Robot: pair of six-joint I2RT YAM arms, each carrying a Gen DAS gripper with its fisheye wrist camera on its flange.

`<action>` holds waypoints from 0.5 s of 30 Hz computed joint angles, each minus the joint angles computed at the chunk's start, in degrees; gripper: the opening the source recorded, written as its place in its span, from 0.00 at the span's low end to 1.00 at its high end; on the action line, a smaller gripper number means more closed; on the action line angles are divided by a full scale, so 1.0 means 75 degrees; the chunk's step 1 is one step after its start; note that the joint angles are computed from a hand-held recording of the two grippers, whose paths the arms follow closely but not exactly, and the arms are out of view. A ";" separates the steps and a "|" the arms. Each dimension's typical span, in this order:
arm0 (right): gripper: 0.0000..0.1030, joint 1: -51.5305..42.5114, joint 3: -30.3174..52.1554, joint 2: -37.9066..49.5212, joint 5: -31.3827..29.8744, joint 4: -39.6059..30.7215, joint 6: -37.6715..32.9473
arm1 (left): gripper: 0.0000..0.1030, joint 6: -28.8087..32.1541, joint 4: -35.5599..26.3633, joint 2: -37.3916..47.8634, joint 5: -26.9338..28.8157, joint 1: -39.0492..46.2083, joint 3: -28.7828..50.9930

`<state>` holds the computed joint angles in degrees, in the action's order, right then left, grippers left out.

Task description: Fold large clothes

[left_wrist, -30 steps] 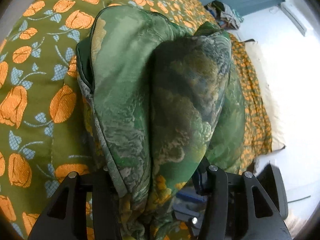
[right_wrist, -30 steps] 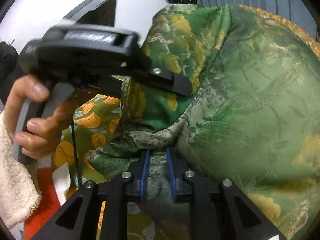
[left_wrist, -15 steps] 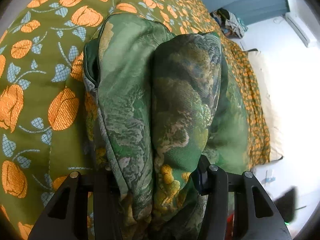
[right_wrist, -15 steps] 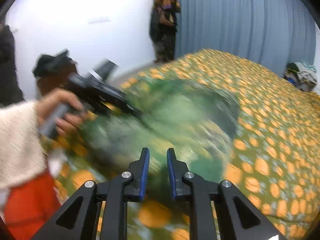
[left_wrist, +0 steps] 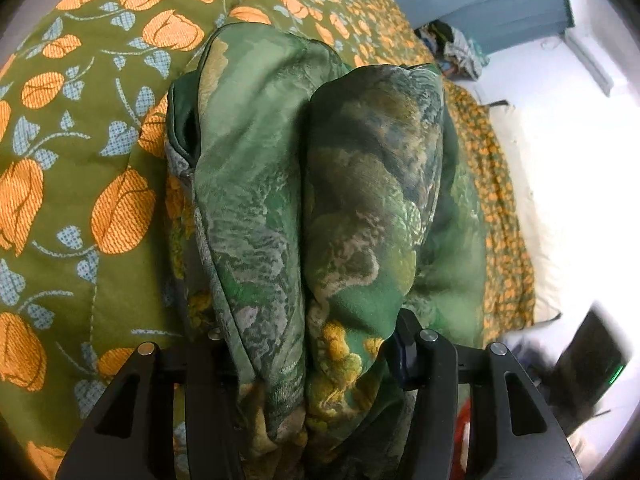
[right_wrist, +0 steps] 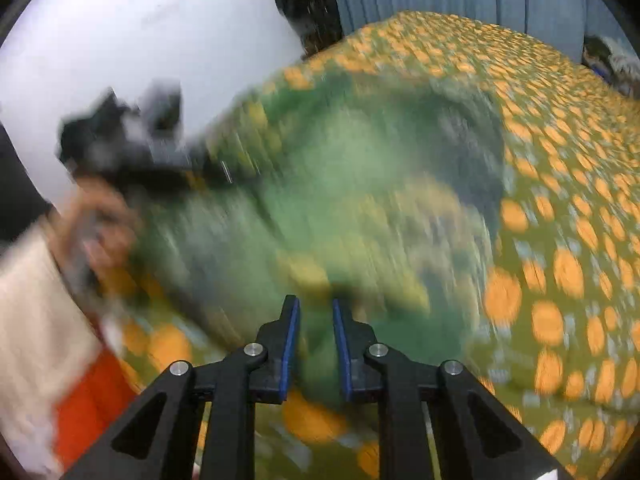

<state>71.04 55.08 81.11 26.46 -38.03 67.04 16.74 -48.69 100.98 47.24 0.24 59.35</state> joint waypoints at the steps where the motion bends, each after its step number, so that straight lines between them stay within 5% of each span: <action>1: 0.20 -0.0683 0.0078 0.0039 -0.0395 0.0584 -0.0739 | 0.53 0.0049 0.0012 -0.0057 0.0085 0.0053 -0.0049; 4: 0.20 -0.2487 0.0667 0.1085 -0.2060 0.1946 -0.2386 | 0.56 0.0133 -0.0051 -0.0329 0.0131 0.0127 -0.0218; 7: 0.21 -0.3779 0.2618 0.3403 -0.4228 0.1830 -0.3708 | 0.57 0.0118 -0.0093 -0.0538 -0.0015 0.0182 -0.0272; 10: 0.17 -0.4068 0.4388 0.5231 -0.4455 0.0675 -0.4142 | 0.56 -0.0042 -0.0050 -0.0353 -0.0123 0.0390 -0.0257; 15: 0.19 -0.3887 0.2726 0.3876 -0.3943 0.2126 -0.3533 | 0.59 0.0755 -0.0970 -0.0069 0.0924 0.1084 -0.0165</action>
